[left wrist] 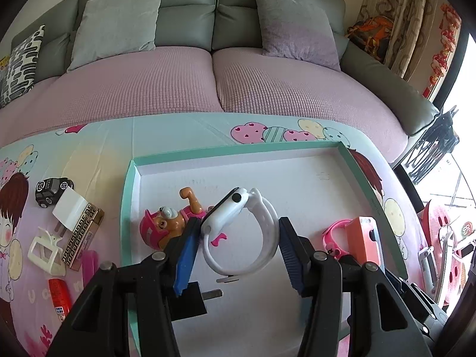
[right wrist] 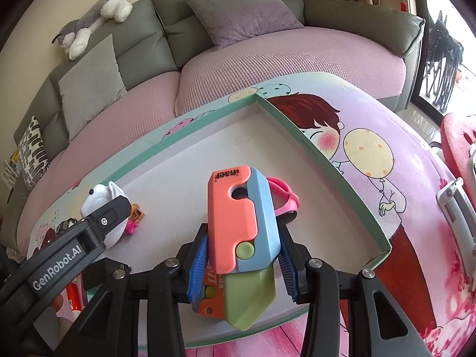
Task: Organize rigid objects
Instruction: 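Carry the white smartwatch and folding knife over the tray with both tools, then open both tools to release the smartwatch and folding knife in the tray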
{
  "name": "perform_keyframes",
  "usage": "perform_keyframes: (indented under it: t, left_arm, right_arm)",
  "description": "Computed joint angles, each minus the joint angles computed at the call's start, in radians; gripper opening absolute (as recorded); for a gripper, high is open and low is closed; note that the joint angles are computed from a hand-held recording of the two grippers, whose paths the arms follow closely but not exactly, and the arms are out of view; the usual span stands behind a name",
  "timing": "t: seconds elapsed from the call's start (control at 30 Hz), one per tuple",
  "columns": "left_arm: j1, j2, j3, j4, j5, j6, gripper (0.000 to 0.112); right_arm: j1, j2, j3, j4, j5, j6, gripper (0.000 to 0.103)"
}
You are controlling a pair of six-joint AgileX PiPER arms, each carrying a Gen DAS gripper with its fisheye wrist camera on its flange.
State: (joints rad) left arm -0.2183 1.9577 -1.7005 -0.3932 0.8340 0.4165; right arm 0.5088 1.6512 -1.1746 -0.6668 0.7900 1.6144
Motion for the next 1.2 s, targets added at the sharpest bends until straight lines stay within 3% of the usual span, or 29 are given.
perform_keyframes:
  t: [0.37, 0.47, 0.7, 0.87, 0.97, 1.2]
  left_arm:
    - [0.009, -0.002, -0.005, 0.031, -0.003, -0.052, 0.055]
    - [0.013, -0.006, -0.004, 0.027, -0.006, -0.058, 0.07]
    - [0.029, -0.017, -0.002, 0.045, -0.014, -0.088, 0.074]
    - [0.042, -0.042, 0.023, 0.092, -0.043, -0.13, 0.077]
    - [0.055, -0.056, 0.042, 0.123, -0.065, -0.168, 0.097]
    - [0.078, -0.074, 0.072, 0.202, -0.112, -0.242, 0.099]
  right_arm:
    - [-0.01, 0.002, 0.005, 0.014, -0.017, -0.013, 0.046]
    - [-0.005, 0.001, 0.003, 0.001, -0.005, -0.005, 0.046]
    - [0.006, 0.011, -0.018, 0.002, 0.021, -0.02, 0.05]
    - [0.025, 0.02, -0.043, -0.021, 0.071, -0.026, 0.071]
    - [0.028, 0.013, -0.041, -0.03, 0.076, -0.019, 0.081]
    - [0.04, 0.046, -0.082, -0.015, 0.096, -0.088, 0.103]
